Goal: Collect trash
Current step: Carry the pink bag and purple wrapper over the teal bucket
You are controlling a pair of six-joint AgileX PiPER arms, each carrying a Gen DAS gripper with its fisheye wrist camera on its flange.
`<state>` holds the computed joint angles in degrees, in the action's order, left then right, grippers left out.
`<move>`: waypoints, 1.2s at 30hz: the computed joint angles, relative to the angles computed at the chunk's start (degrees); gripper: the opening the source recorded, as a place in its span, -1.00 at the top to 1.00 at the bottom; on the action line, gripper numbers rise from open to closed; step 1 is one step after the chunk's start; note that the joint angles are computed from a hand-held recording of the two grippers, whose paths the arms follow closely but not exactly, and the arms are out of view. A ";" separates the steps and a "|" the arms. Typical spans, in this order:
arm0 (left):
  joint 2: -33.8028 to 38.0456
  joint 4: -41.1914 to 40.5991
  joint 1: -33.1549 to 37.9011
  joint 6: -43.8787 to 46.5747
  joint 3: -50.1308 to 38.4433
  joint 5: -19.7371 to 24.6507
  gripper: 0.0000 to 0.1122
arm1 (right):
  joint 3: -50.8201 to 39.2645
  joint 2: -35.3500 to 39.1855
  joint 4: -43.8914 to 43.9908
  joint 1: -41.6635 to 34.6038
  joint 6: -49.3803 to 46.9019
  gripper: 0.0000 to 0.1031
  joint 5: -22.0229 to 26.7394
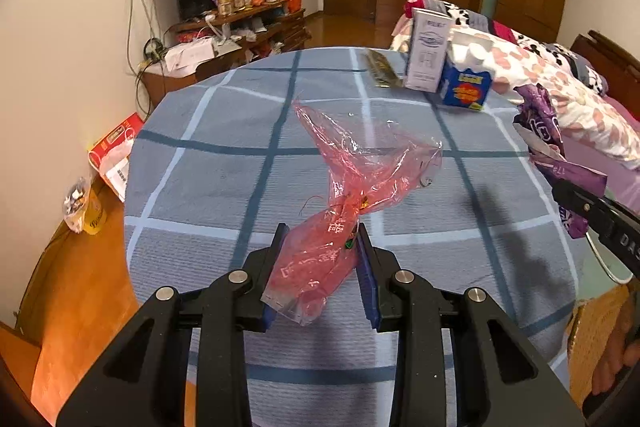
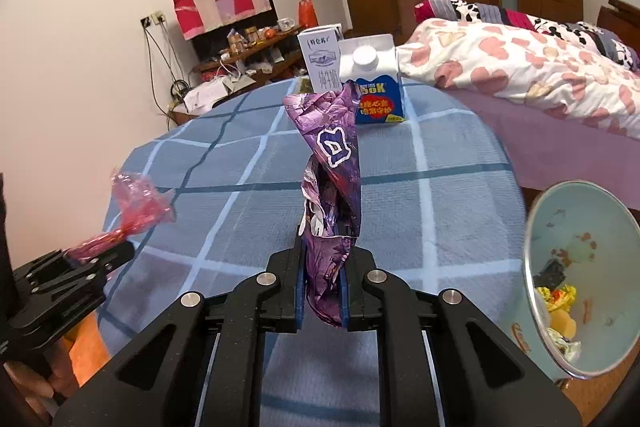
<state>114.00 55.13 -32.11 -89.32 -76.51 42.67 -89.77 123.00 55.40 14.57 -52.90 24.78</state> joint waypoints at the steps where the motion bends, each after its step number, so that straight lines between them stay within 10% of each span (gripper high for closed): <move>1: 0.26 -0.24 -0.42 0.41 -0.60 0.23 0.43 | 0.93 -0.70 0.48 -0.17 -0.48 0.74 -0.23; 36: 7.04 -3.03 -11.65 9.79 -17.53 7.21 0.42 | 24.79 -15.48 26.56 -11.57 -27.95 0.74 -2.51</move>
<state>121.05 52.10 -43.76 -79.52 -94.05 49.88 -64.98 107.52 81.96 3.00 -80.85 22.27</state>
